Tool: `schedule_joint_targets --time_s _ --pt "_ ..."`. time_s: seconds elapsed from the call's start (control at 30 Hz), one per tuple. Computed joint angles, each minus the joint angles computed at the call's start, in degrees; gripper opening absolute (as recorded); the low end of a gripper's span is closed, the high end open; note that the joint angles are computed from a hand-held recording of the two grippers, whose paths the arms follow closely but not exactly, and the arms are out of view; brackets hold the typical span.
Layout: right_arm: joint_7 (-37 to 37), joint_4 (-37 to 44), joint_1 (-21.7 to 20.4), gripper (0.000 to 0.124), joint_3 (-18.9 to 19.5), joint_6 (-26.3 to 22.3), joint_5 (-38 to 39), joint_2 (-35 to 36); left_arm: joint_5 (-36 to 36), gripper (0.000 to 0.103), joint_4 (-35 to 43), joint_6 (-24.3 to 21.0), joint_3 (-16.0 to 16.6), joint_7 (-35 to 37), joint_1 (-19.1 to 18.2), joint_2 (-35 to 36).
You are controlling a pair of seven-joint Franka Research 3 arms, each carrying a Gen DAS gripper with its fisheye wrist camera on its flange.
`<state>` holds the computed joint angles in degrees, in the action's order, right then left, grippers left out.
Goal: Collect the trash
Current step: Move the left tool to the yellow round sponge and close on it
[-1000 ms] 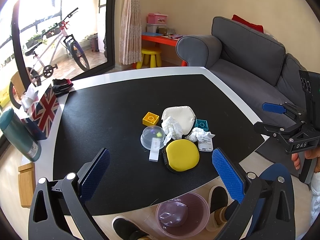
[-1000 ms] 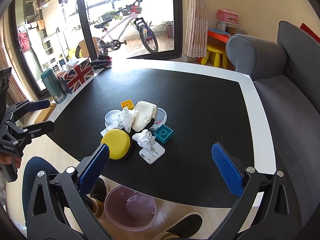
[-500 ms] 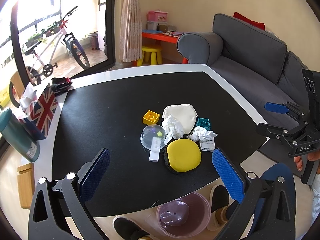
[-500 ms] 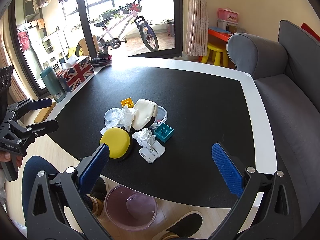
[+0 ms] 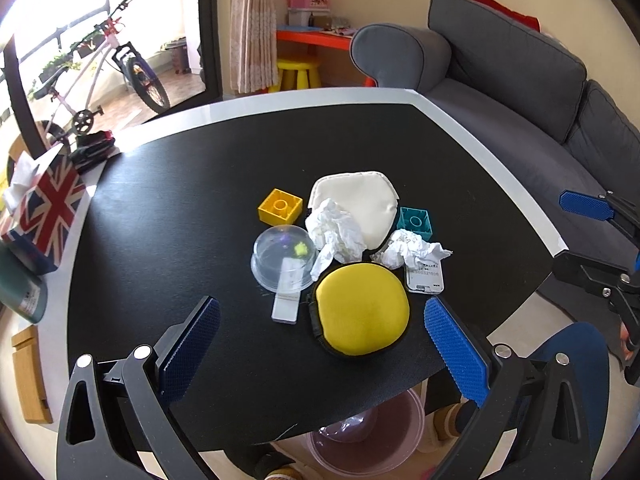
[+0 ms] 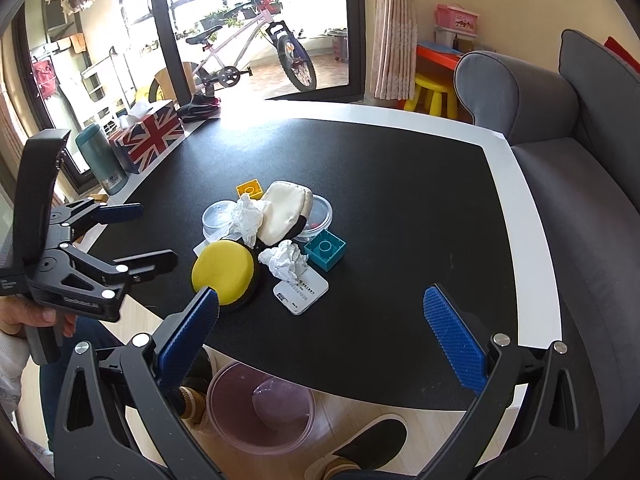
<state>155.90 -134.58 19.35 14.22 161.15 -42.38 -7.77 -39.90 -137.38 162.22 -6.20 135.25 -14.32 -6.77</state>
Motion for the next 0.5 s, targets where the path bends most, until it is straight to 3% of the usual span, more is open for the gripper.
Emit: schedule_joint_targets --time_s 0.27,0.5 --pt "0.0 -0.5 -0.1 0.100 -0.4 0.4 0.6 0.3 11.5 0.098 3.3 -2.9 -3.1 -11.6 2.0 5.4" --pt "-0.6 -1.0 -0.4 0.100 -0.6 1.0 1.4 0.3 15.0 0.098 3.1 -1.8 -5.0 -15.9 3.4 7.4"
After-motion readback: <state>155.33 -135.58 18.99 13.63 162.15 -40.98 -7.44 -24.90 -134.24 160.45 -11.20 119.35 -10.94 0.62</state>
